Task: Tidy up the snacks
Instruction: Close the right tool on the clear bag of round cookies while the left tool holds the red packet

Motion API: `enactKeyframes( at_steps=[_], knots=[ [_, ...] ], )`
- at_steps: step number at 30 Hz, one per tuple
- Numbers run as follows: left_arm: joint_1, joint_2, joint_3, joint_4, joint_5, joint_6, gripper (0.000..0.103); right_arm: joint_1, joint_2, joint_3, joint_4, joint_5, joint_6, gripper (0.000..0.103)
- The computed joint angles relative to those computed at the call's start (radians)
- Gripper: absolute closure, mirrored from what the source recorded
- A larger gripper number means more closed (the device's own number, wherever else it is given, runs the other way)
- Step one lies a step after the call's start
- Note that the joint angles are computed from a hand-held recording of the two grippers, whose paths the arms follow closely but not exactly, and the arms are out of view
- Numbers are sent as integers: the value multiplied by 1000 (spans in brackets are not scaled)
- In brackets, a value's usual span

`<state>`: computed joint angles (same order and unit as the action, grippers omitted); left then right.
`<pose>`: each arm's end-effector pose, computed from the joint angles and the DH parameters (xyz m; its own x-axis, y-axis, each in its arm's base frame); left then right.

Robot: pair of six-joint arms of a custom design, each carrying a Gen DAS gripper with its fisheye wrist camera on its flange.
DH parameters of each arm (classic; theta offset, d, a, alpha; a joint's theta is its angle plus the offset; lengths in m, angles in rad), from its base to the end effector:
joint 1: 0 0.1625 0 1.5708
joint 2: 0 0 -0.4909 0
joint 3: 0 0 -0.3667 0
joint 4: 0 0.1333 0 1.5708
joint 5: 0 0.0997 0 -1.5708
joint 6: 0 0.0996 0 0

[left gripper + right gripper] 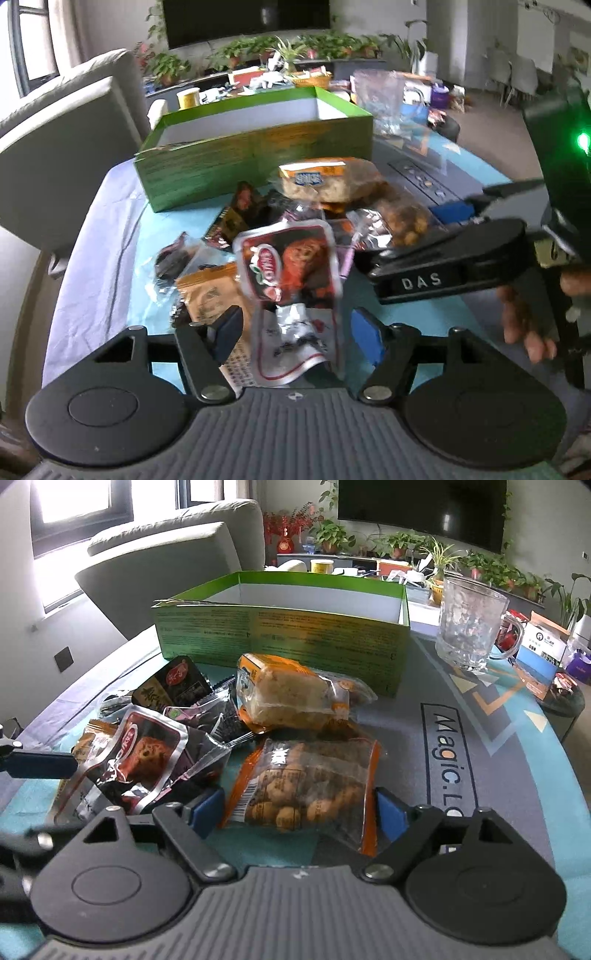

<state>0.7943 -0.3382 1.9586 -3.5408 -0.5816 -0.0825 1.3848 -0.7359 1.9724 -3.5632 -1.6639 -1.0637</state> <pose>-0.2361 -0.5493 -0.0581 -0.6447 0.1250 -0.7541 0.6073 0.6828 -0.4061 0.0064 -0.6369 0.1418 -0.5871 -0.5053 0.6325 -0.7797 0.5630 -0.2740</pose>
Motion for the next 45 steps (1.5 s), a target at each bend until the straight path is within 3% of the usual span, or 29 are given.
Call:
enactKeyframes(
  at_steps=[4,5,8,17,24,26,29,32,35,40,45],
  knots=[
    [6,26,-25,-35,22,33,42,0,0,2,0,3,2,39],
    [7,32,-28,-63,24,48,50,-1,-1,3,1,5,2,39],
    [12,24,-17,-97,3,38,51,-3,-2,3,-1,8,0,39],
    [-11,19,9,-230,33,87,51,-5,-9,11,-24,12,-1,40],
    [-10,10,5,-212,38,55,51,1,1,16,-54,-9,25,39],
    [-8,9,7,-215,38,49,51,4,5,19,-41,-18,4,39],
    [-12,12,6,-235,50,62,51,-6,26,33,-114,10,-52,39],
    [-15,13,6,-253,57,68,51,-4,3,24,-42,11,-42,39],
    [-17,14,8,-288,54,89,51,-10,5,30,-98,-2,-60,40],
    [-19,14,2,-310,53,101,51,-34,-39,38,-74,10,5,40],
    [-27,18,-16,-358,48,161,51,-33,-64,57,-122,60,23,40]
  ],
)
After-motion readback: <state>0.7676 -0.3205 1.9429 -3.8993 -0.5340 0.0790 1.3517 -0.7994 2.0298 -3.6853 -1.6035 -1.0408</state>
